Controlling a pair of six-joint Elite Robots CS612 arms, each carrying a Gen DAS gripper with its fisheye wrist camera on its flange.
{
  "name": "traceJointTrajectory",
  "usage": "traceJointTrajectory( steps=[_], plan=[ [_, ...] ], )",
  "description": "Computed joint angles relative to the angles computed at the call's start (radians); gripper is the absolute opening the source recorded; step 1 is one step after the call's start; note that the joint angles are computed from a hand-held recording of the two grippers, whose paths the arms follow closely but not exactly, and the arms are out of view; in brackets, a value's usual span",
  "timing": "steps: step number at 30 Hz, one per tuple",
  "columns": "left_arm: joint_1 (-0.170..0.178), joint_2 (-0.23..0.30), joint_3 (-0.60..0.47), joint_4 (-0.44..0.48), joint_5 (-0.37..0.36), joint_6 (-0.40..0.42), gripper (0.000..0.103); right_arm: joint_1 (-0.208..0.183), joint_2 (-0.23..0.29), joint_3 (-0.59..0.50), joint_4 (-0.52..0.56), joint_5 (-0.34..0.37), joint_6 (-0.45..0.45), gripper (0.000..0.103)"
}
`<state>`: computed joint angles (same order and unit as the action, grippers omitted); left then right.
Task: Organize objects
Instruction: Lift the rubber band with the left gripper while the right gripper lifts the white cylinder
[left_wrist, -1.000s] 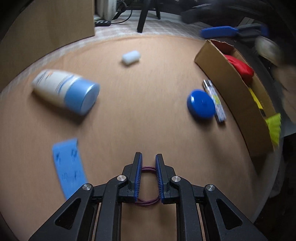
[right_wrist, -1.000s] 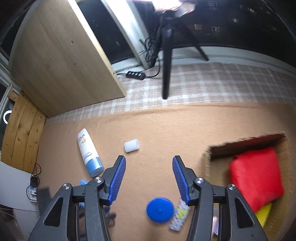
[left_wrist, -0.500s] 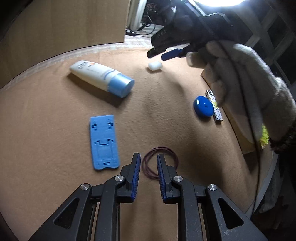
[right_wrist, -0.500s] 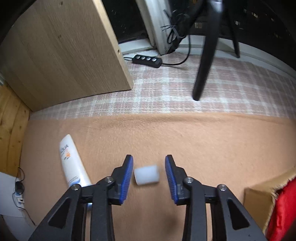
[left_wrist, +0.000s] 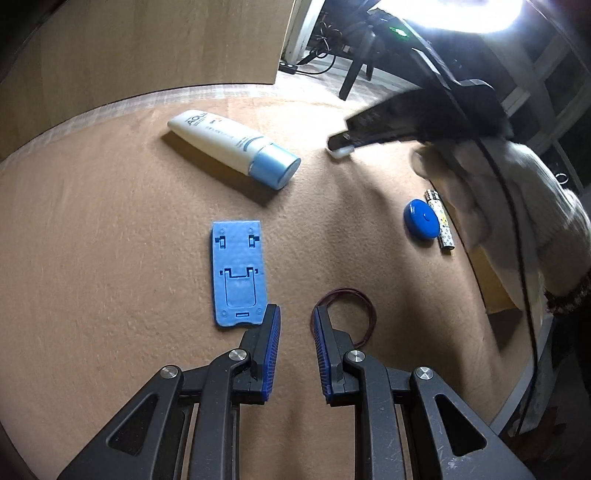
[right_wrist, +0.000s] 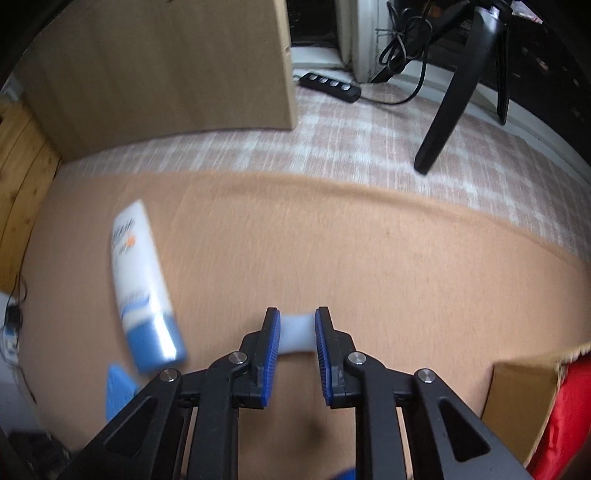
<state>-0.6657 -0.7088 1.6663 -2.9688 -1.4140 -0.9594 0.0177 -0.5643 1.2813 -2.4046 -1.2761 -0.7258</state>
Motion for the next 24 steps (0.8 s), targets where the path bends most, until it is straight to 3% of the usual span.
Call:
traceJointTrajectory(
  steps=[4, 8, 11, 14, 16, 18, 21, 22, 24],
  plan=[
    [-0.001, -0.002, 0.011, -0.011, -0.005, -0.016, 0.02, -0.024, -0.028, 0.039, 0.056, 0.022, -0.042, 0.011],
    [-0.006, -0.007, 0.025, -0.022, -0.005, -0.024, 0.02, -0.067, -0.078, 0.083, 0.245, 0.098, -0.166, 0.009],
    [-0.008, -0.008, 0.032, -0.029, -0.006, -0.027, 0.02, -0.093, -0.128, 0.163, 0.213, 0.098, -0.229, 0.009],
    [-0.009, -0.006, 0.033, -0.029, -0.012, -0.036, 0.021, -0.104, -0.155, 0.219, 0.124, 0.086, -0.212, 0.012],
    [-0.011, -0.003, 0.032, -0.027, -0.016, -0.039, 0.022, -0.108, -0.157, 0.224, 0.109, 0.105, -0.196, 0.02],
    [-0.014, -0.002, 0.029, -0.029, -0.021, -0.038, 0.026, -0.106, -0.156, 0.233, 0.069, 0.106, -0.176, 0.036],
    [-0.023, 0.002, 0.019, -0.019, -0.014, -0.028, 0.047, -0.094, -0.153, 0.243, 0.044, 0.107, -0.173, 0.037],
    [-0.027, 0.004, 0.011, -0.008, -0.005, -0.026, 0.058, -0.088, -0.146, 0.239, 0.04, 0.103, -0.167, 0.037],
    [-0.029, 0.01, -0.001, 0.002, 0.005, -0.016, 0.069, -0.086, -0.145, 0.244, 0.038, 0.095, -0.165, 0.037]
  ],
)
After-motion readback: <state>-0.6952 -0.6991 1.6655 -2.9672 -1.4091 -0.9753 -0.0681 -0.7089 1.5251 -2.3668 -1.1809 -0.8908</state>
